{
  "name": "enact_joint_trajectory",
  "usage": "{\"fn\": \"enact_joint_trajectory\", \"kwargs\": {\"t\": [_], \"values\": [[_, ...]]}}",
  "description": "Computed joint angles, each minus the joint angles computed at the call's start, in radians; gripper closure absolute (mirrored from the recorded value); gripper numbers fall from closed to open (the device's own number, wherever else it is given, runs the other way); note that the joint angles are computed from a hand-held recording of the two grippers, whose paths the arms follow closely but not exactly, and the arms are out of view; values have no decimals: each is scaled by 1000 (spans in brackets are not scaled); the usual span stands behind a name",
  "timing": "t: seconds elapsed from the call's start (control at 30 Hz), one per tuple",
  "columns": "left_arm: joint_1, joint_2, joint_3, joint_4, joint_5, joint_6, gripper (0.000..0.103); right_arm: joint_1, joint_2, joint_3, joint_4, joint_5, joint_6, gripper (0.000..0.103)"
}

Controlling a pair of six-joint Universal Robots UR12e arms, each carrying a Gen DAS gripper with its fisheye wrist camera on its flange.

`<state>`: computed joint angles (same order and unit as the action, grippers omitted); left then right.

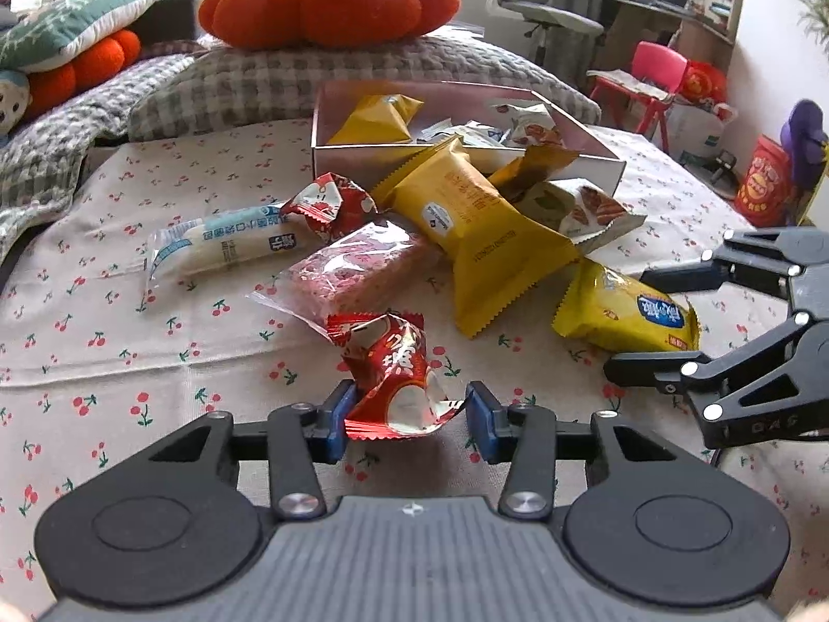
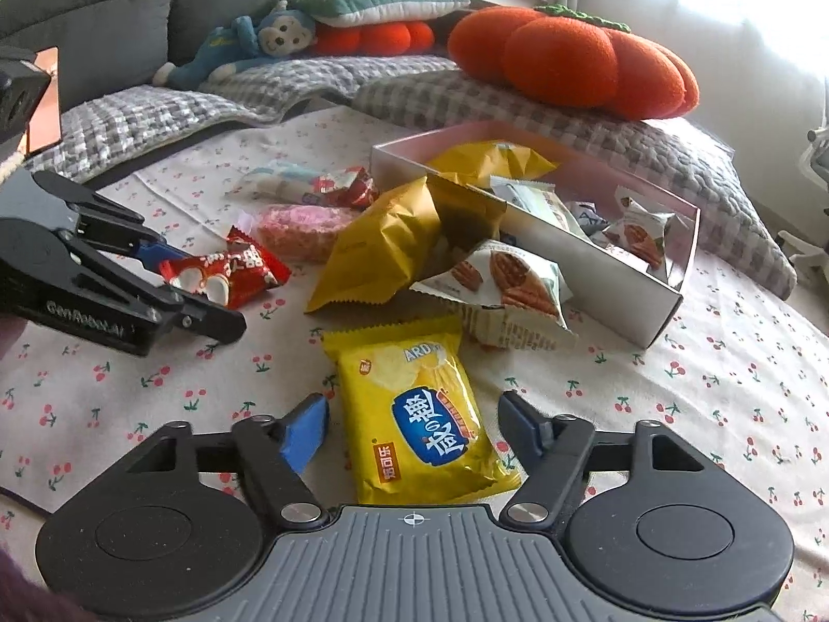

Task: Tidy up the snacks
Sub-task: 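Grasp the red candy wrapper with the left gripper while the right grasps the yellow cracker pack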

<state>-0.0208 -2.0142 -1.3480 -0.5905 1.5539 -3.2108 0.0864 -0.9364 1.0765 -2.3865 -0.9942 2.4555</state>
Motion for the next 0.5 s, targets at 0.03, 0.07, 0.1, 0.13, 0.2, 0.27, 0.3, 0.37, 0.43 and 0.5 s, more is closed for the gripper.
{"fn": "enact_joint_trajectory", "kwargs": {"t": [0.03,0.07,0.1,0.13,0.2,0.27,0.3,0.37,0.43,0.5], "values": [[0,0,0,-1,-1,-3,62,-1,0,-1,7,6,-2,41],[-1,0,1,-4,4,-3,65,-1,0,-3,14,9,-3,48],[-2,-1,4,-7,11,-4,69,-1,-1,-5,20,9,-6,52],[-3,-1,6,-10,16,-5,70,-1,-1,-8,28,7,-10,52],[-3,0,8,-12,10,-12,71,-1,-3,-9,38,4,-13,52],[-3,1,9,-16,6,-13,72,-5,-6,-9,49,12,-11,52],[-4,1,10,-16,7,-11,72,-7,-7,-9,51,16,-6,52],[-5,2,12,-19,7,-10,75,-11,-10,-8,53,26,5,52],[-4,3,16,-25,0,-15,75,-14,-12,-9,48,35,16,52],[-4,5,16,-22,-9,-16,75,-18,-16,-6,38,46,28,52]]}}
